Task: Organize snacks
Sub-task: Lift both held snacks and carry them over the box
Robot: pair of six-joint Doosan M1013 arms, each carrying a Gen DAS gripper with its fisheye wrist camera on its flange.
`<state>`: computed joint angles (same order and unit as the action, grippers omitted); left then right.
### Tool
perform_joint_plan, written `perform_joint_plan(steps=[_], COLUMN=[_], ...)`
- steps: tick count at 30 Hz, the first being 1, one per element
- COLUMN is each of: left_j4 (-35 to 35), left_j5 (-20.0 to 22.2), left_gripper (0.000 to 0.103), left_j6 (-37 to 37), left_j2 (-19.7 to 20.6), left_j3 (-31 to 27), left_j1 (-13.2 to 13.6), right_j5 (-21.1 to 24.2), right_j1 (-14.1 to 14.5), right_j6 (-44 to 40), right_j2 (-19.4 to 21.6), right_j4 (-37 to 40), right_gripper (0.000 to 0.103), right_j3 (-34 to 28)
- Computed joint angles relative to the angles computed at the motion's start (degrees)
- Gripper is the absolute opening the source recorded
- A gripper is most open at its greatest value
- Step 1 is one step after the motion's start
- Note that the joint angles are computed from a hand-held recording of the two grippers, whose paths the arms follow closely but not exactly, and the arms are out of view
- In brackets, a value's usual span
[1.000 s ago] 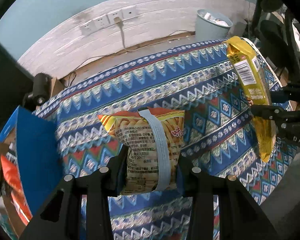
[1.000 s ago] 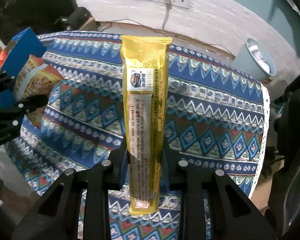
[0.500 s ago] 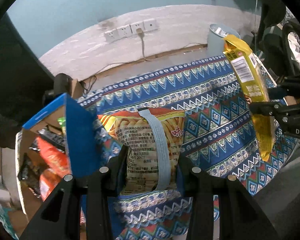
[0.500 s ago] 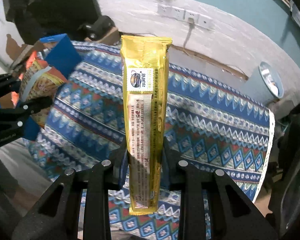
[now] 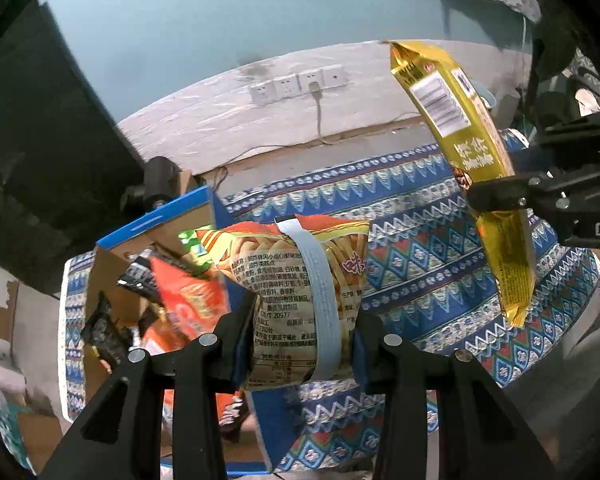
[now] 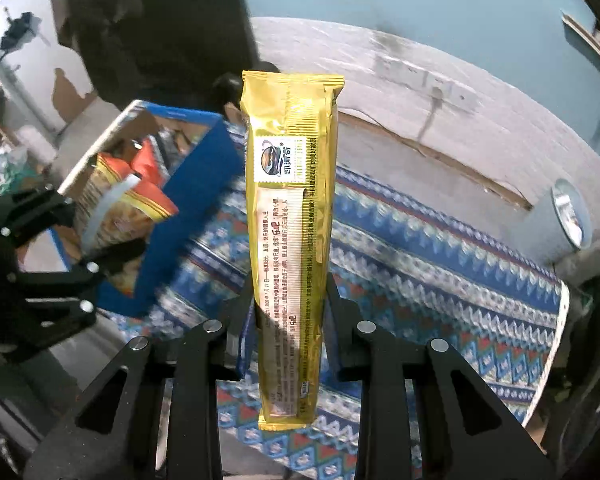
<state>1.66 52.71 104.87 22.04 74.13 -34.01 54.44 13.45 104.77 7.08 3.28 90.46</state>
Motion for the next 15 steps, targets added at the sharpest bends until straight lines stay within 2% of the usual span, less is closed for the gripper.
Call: perform_joint_plan(steps=[15], left_j4=[-0.2], left_j5=[0.0], left_gripper=[0.041], left_j6=[-3.7], left_j2=[-0.6], left_j3=[0.1], left_j1=[5.4], right_j5=[0.7], right_j1=[3.2], right_j6=[-4.1], right_j2=[6.7], right_j4=[4.8], right_gripper=[0.027], right_j3=[-10.2])
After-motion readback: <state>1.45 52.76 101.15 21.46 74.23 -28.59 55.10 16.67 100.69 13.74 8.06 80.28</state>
